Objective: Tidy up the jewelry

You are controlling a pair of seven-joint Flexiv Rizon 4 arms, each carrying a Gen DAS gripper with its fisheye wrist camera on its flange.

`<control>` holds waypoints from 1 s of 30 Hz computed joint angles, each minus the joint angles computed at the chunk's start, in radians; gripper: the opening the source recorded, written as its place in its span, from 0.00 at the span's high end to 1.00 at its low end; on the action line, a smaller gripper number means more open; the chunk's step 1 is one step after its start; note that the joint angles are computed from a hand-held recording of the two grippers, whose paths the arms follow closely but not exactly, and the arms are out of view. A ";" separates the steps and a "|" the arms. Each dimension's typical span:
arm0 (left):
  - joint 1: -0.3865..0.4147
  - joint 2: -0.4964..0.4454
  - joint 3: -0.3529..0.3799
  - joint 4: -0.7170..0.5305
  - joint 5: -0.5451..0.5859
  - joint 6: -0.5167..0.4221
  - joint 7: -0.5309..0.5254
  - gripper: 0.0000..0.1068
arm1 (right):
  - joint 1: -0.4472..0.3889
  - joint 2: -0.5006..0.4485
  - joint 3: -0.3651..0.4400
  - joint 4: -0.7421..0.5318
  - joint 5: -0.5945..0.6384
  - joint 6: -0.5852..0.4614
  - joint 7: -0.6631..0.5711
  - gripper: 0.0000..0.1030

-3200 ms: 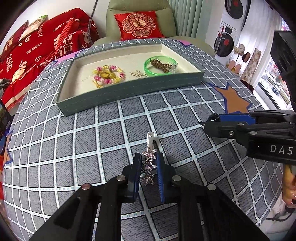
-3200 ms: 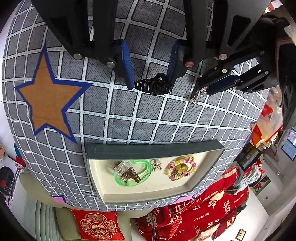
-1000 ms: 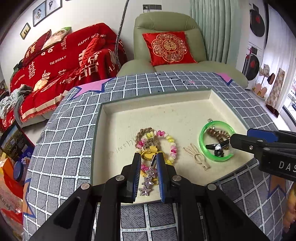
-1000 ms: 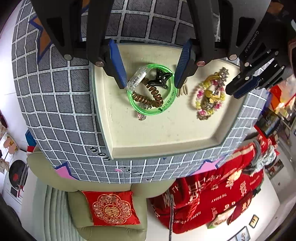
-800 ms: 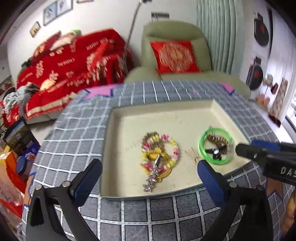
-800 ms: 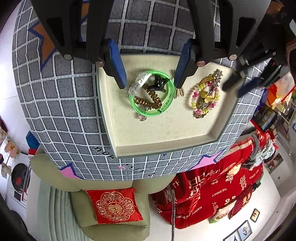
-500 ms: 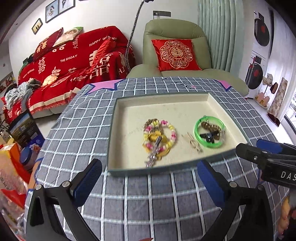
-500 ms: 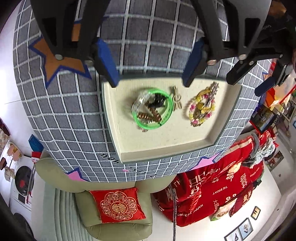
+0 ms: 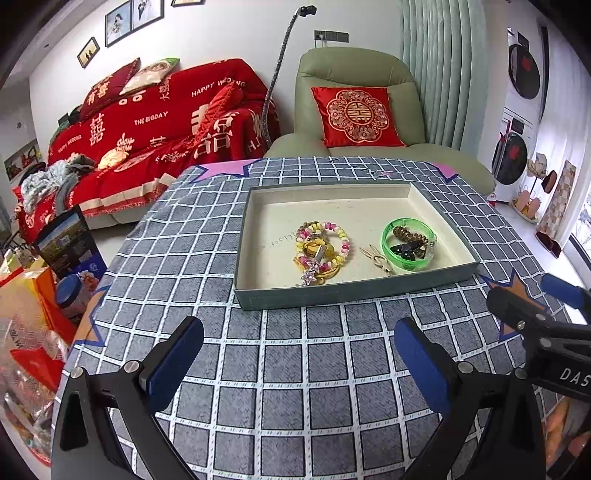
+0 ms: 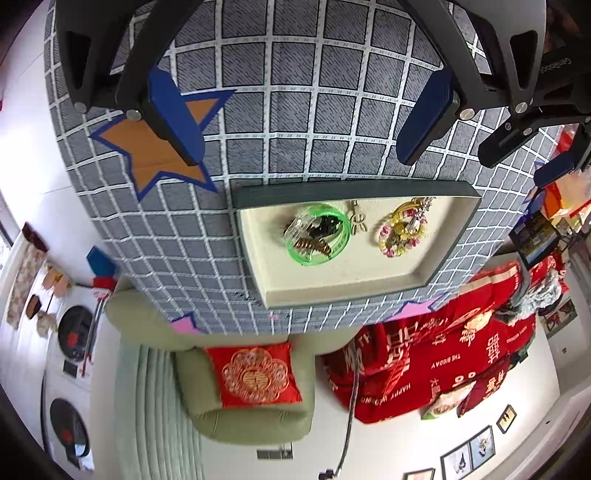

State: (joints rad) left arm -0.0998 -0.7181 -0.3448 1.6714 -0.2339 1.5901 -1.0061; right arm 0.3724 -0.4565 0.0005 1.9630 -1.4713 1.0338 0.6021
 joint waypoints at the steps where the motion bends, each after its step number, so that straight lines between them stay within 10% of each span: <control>1: 0.005 0.004 -0.005 0.008 0.003 0.010 0.002 0.04 | 0.006 0.009 0.000 0.006 -0.007 -0.015 0.007 0.00; 30: 0.040 0.032 -0.039 0.048 0.050 0.068 -0.029 0.04 | 0.009 0.051 0.028 0.018 -0.035 -0.092 0.017 0.00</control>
State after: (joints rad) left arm -0.0602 -0.6863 -0.3843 1.7195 -0.1840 1.6577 -1.0348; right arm 0.3818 -0.4057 0.0282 1.9812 -1.5064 0.9422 0.6188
